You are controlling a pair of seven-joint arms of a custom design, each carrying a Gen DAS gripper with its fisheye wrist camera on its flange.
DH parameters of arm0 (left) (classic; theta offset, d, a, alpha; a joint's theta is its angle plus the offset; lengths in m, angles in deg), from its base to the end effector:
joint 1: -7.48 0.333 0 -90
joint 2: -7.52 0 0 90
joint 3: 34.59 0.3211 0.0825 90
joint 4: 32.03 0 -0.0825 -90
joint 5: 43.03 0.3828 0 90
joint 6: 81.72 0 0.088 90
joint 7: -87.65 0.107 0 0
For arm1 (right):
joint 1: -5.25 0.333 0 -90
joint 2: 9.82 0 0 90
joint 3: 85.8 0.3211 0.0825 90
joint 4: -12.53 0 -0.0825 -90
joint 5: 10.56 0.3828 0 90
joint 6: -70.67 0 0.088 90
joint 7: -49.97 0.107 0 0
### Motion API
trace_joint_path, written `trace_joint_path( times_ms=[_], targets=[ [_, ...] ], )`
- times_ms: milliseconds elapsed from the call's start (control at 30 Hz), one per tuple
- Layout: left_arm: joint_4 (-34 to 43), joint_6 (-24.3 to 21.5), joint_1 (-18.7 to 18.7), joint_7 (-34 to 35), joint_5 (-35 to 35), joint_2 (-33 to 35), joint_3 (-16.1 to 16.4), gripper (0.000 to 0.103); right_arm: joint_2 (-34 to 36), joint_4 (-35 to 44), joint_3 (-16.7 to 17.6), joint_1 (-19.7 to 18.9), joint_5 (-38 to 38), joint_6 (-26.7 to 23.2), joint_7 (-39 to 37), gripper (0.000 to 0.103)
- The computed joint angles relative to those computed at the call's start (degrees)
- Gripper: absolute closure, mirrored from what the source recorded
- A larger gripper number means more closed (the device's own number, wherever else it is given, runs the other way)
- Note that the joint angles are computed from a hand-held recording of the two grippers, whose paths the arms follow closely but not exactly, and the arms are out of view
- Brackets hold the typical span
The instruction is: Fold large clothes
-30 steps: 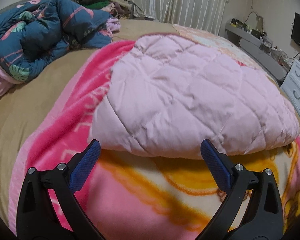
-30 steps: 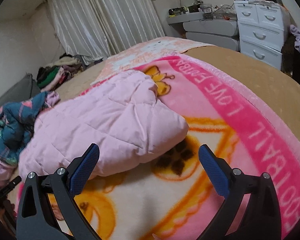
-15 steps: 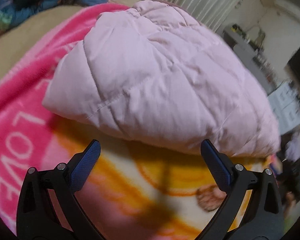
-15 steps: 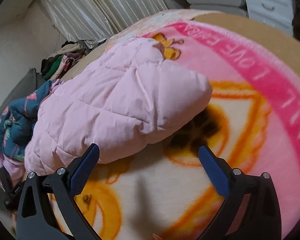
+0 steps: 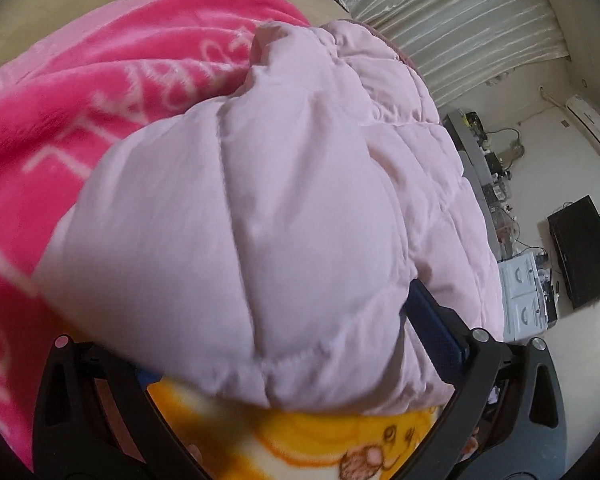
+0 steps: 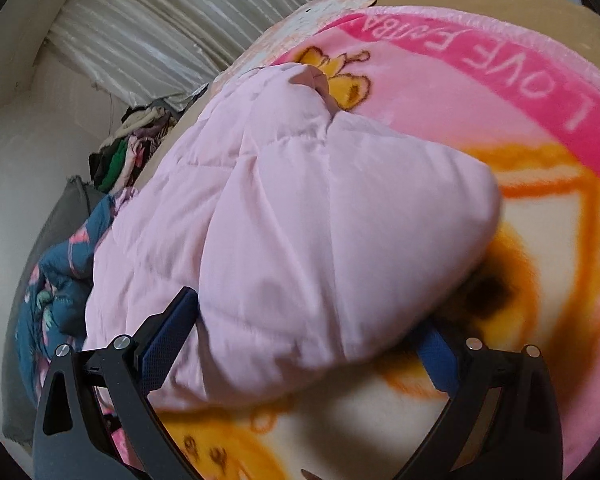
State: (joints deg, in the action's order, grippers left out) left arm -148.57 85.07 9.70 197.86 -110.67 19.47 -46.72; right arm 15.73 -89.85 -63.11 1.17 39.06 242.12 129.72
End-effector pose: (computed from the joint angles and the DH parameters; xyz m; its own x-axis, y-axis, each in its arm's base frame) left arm 0.6110 -0.0436 0.3975 0.2829 -0.6973 0.6586 -0.6954 -0.6220 -0.3599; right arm 0.6759 0.1338 0.3912 -0.1470 -0.7459 -0.6497 -0.7480 0.5136 -0.4204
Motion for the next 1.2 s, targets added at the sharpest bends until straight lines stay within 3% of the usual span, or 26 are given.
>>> trace_joint_path(
  times_ms=[233, 433, 533, 600, 633, 700, 800, 833, 900, 1000, 1133, 1200],
  targets=[
    [3.25, 0.18, 1.06, 6.66, -6.19, 3.17, -1.06, 0.008, 5.22, 6.23, -0.19, 0.56, -2.58, -0.22, 4.11, 0.004],
    [4.7, 1.69, 0.58, 7.71, -6.26, 4.16, -1.3, 0.008, 7.04, 7.58, 4.03, -2.8, -3.6, 0.62, 1.14, 0.007],
    [4.93, 2.17, 0.46, 7.14, -4.39, 4.28, -1.42, 0.012, 6.23, 6.7, 5.2, -3.43, -5.52, 1.94, -1.08, 0.025],
    [4.7, 3.32, 0.4, 7.91, -4.05, 3.83, -1.9, 0.021, 5.62, 5.95, 6.96, -4.76, -6.49, 2.58, -3.55, 0.041],
    [4.68, 3.81, 0.21, 7.76, -3.29, 3.7, -1.9, 0.024, 5.3, 5.64, 7.75, -5.47, -6.85, 2.57, -4.59, 0.044],
    [4.34, 5.32, -0.83, 6.43, 0.43, 3.3, -1.51, 0.04, 4.63, 5.39, 7.73, -5.55, -8.03, 2.03, -5.29, 0.054],
    [3.25, 8.48, -3.76, -0.24, 11.02, 2.42, 0.44, 0.06, 1.84, 4.39, 3.01, -1.38, -13.46, 1.71, -3.65, 0.063],
    [2.25, 9.0, -5.6, -4.48, 16.63, 1.66, 2.29, 0.063, 0.91, 3.87, 1.25, 0.28, -15.55, 1.99, -2.64, 0.064],
    [0.71, 9.54, -6.42, -8.17, 21.53, -0.03, 3.03, 0.07, -1.82, 2.41, -5.51, 6.38, -23.28, 2.26, 1.91, 0.067],
    [-1.79, 10.39, -7.67, -13.89, 29.31, -3.03, 4.1, 0.073, -5.23, -0.01, -9.24, 10.17, -31.26, 3.23, 5.21, 0.069],
    [-6.32, 11.36, -6.97, -17.84, 36.04, -8.21, 3.21, 0.074, -9.95, -5.0, -6.47, 8.51, -34.96, 6.68, 4.28, 0.071],
    [-9.34, 12.22, -8.23, -23.76, 44.42, -11.13, 4.38, 0.075, -13.13, -8.69, -2.53, 5.46, -33.86, 8.49, 1.25, 0.071]
  ],
)
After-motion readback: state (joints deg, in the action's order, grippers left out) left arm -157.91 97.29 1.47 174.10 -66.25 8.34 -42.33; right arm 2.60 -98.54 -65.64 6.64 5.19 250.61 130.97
